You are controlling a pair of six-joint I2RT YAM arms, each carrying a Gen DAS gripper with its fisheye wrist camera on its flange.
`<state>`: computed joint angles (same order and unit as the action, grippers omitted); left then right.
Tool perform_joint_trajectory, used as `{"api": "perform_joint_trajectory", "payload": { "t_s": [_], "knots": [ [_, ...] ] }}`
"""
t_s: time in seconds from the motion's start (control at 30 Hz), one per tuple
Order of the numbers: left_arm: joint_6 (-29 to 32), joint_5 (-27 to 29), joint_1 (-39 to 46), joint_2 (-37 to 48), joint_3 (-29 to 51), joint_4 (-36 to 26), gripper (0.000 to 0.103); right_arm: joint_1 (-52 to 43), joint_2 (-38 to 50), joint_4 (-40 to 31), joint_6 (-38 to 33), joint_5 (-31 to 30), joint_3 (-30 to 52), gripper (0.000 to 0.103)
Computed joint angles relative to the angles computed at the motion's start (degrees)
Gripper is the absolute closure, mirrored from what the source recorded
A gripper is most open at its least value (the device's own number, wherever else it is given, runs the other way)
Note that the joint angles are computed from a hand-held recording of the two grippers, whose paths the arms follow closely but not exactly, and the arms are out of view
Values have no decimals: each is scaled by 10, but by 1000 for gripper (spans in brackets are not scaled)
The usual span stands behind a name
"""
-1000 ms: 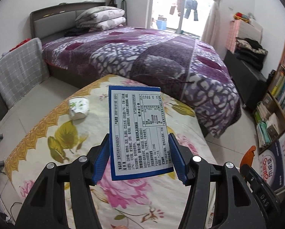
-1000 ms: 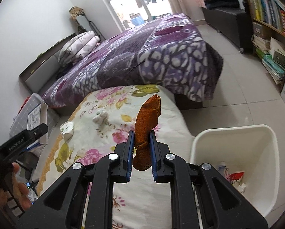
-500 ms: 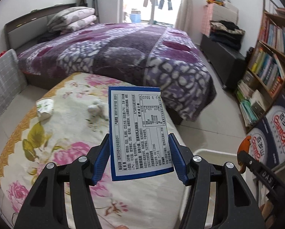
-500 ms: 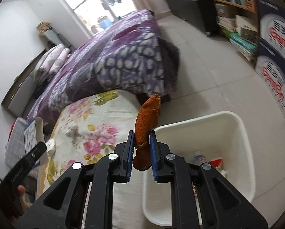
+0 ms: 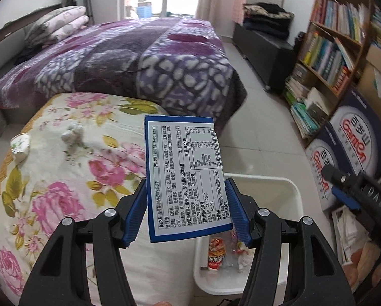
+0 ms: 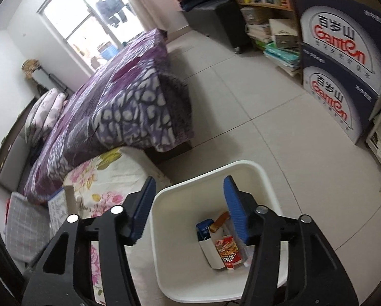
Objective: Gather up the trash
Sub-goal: 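Carry the card box with the left gripper while the right gripper carries the orange peel to the bin, then open both grippers over the bin to drop the card box and peel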
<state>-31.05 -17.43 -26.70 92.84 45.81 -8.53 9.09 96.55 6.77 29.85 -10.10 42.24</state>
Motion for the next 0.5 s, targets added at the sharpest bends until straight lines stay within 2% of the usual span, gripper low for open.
{"api": "perform_joint_trajectory", "payload": {
  "t_s": [0.07, 0.17, 0.27, 0.3, 0.33, 0.4, 0.5],
  "knots": [
    [1, 6, -12, 14, 10, -1, 44, -16, -6, -3, 0, -5, -3, 45],
    [7, 18, -31, 34, 22, 0, 42, -44, -13, 0, 6, -17, -11, 39],
    [16, 52, -42, 57, 34, 7, 39, -76, -14, 0, 8, -32, -17, 35],
    [24, 72, -44, 63, 37, 11, 36, -84, -14, -1, 8, -36, -18, 35],
    [28, 84, -46, 66, 38, 13, 28, -89, -14, -1, 9, -38, -19, 34],
    [31, 102, -50, 67, 39, 19, 22, -102, -14, -2, 9, -44, -21, 30],
    [28, 143, -44, 72, 44, 21, 21, -110, -17, 3, 16, -47, -26, 27]
  ]
}}
